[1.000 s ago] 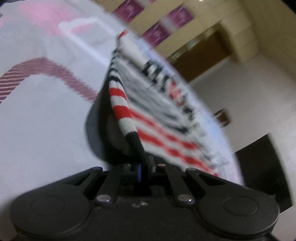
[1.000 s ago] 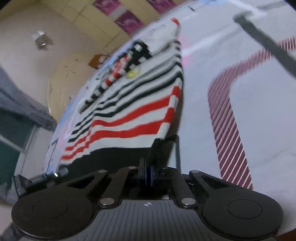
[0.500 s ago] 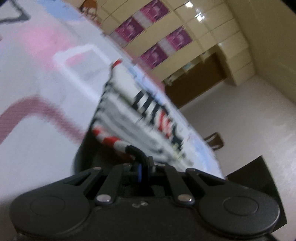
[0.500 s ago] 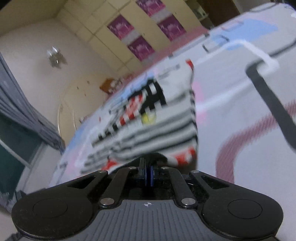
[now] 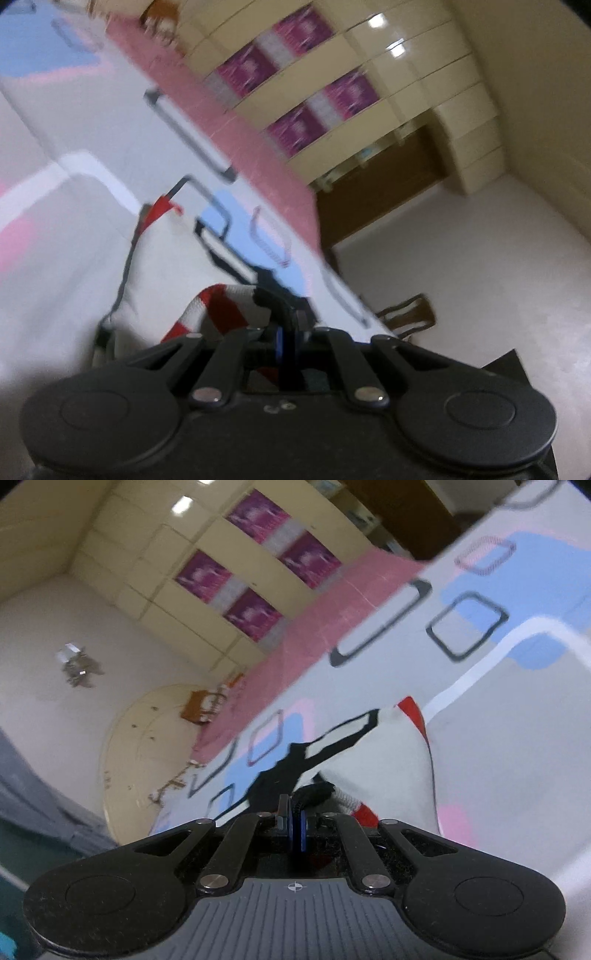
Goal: Fold small clothes
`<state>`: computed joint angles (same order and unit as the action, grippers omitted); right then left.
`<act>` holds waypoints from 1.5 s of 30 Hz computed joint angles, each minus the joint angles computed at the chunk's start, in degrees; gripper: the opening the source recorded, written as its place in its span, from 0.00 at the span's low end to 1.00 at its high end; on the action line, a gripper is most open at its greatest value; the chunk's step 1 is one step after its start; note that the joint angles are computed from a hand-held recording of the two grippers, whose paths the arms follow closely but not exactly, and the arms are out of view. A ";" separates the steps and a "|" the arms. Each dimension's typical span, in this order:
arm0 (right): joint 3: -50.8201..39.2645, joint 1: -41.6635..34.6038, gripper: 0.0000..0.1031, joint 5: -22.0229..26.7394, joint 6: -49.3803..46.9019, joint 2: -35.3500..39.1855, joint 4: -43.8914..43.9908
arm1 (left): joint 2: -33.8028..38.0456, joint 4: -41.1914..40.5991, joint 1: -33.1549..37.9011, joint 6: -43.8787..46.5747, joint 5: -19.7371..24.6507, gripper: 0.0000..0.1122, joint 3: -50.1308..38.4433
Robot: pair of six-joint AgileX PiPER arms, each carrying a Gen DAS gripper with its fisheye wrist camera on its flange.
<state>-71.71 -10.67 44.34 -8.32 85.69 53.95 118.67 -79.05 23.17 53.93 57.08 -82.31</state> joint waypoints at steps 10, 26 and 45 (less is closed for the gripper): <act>-6.14 -1.28 0.60 -4.54 -3.23 19.08 10.54 | 23.01 2.41 -3.73 -14.36 4.40 0.65 -29.68; -6.42 7.55 0.65 -8.11 -13.69 13.52 -22.50 | 22.50 31.13 -10.37 -3.59 1.44 0.52 -39.81; -16.85 13.81 0.03 -15.80 4.49 26.27 -39.12 | 26.00 36.08 -14.27 -10.52 -12.66 0.04 -42.97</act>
<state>-88.55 3.14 28.53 -3.83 111.96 14.84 144.67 -42.96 8.90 43.41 44.42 -125.28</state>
